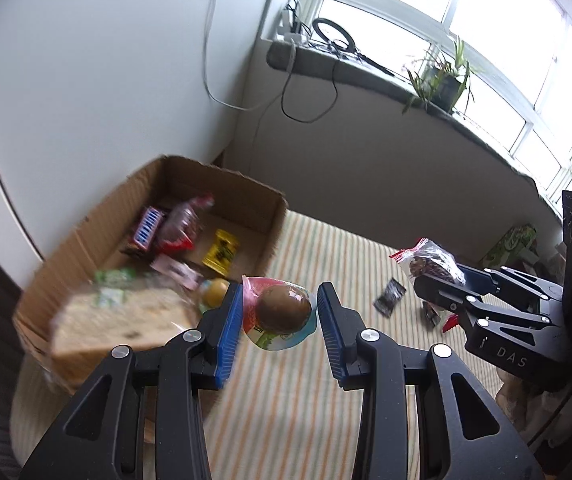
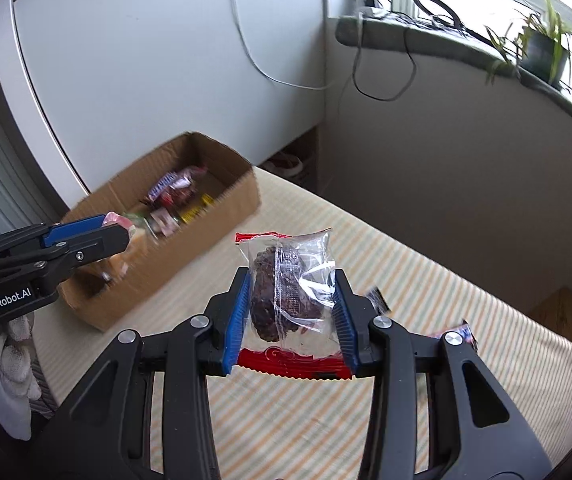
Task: Organize snacks
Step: 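Carry the egg candy and brown bag with both tools over the box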
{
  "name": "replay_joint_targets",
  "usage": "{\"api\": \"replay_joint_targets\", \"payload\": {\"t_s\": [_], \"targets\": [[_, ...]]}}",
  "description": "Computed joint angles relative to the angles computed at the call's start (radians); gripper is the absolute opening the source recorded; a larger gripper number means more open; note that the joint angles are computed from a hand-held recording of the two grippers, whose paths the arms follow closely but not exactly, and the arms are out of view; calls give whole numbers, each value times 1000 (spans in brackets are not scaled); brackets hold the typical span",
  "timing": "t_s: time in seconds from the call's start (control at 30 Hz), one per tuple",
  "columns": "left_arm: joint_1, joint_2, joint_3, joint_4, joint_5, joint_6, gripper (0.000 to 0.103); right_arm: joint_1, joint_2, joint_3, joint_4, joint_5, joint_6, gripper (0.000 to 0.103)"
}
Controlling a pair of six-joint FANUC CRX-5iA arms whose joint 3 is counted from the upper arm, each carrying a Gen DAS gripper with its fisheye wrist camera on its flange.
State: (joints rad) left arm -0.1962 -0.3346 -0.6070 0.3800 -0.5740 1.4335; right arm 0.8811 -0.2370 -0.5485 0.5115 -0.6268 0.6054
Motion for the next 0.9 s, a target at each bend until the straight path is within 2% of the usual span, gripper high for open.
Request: {"api": "replay_joint_targets", "payload": {"t_s": [0.47,0.9], "targets": [[171,-4,-18,123,-83,-187,36,37,178,204,-29,-25,42,41],[228,18,-21,170,-94,-272,36,45,309,357,-95,-55,123,41]]}}
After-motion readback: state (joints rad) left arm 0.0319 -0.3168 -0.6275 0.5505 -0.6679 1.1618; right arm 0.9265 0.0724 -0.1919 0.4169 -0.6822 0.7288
